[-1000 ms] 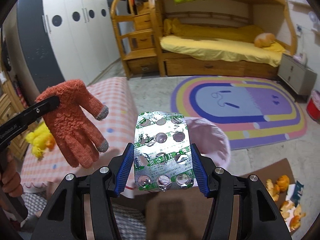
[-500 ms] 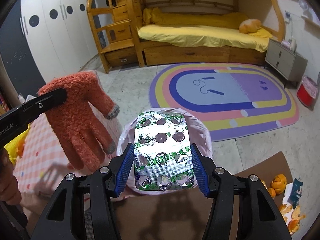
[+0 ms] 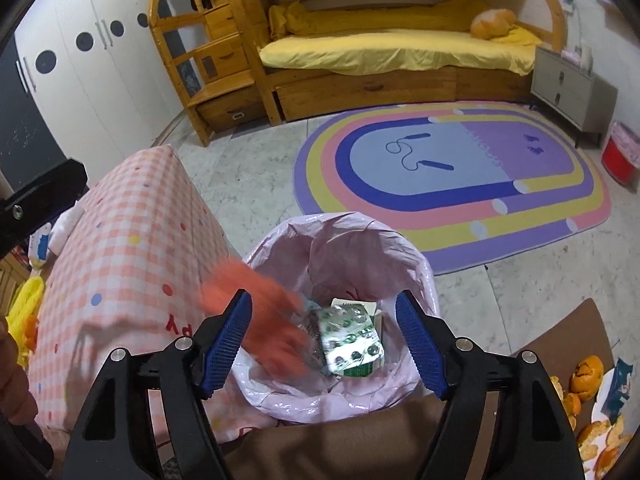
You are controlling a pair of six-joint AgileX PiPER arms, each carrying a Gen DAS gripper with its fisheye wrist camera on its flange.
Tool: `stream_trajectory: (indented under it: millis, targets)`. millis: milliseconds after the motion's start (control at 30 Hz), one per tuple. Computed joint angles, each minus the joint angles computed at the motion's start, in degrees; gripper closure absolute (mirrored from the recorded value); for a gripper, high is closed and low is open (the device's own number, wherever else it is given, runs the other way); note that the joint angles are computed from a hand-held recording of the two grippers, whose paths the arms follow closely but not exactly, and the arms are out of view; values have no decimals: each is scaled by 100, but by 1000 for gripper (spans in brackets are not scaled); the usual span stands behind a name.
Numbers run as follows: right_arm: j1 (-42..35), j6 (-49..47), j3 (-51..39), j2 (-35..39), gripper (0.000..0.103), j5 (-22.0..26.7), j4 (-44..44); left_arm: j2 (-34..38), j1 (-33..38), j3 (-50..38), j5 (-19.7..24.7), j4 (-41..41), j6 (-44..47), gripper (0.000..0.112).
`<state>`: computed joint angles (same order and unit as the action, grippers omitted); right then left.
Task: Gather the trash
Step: 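Carry the blister pack and glove to the wastebasket and open both tools, then move both tools back over the table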
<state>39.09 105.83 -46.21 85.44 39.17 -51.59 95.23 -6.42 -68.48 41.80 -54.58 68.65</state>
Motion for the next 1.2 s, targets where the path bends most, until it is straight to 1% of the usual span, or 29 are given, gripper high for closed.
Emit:
stream_trajectory:
  millis: [33, 133, 200, 300, 333, 433, 600, 767, 833, 933, 1000, 1067, 1133, 1200]
  targets:
    - [29, -4, 16, -76, 29, 54, 27, -51, 76, 11, 38, 27, -24, 40]
    - [377, 33, -30, -381, 29, 473, 102, -288, 381, 147, 97, 64, 51, 40]
    - [789, 119, -135, -529, 29, 873, 79, -517, 667, 315, 176, 119, 112, 40]
    - [1273, 97, -446, -533, 29, 1360, 115, -712, 1113, 432, 474, 128, 239, 40]
    - [1379, 98, -522, -525, 29, 1451, 103, -815, 1340, 498, 589, 175, 306, 40]
    - [1829, 40, -935, -361, 29, 1806, 6, -960, 1833, 524, 823, 290, 390, 40]
    - [2316, -473, -1906, 178, 29, 2243, -116, -1057, 2985, 438, 1385, 229, 711, 40]
    - [2493, -1300, -3044, 937, 31, 2245, -46, -944, 3937, 263, 1629, 158, 1047, 40]
    - [2491, -1551, -3391, 1183, 35, 2186, 34, -815, 4261, 129, 1648, 165, 1102, 40]
    - [2466, -2088, -4057, 1659, 39, 2046, 249, -560, 4715, -132, 1632, 139, 1147, 40]
    - [2465, -2504, -4532, 2016, 44, 1992, 430, -379, 4982, -287, 1538, 95, 1231, 38]
    - [2451, -2890, -4990, 2359, 46, 1919, 597, -177, 5199, -452, 1391, 124, 1215, 36]
    - [2404, -3248, -5426, 2675, 50, 1836, 817, 29, 5370, -655, 1420, 237, 1086, 35]
    - [2370, -3519, -5725, 2900, 50, 1766, 1015, 225, 5508, -831, 1376, 344, 987, 34]
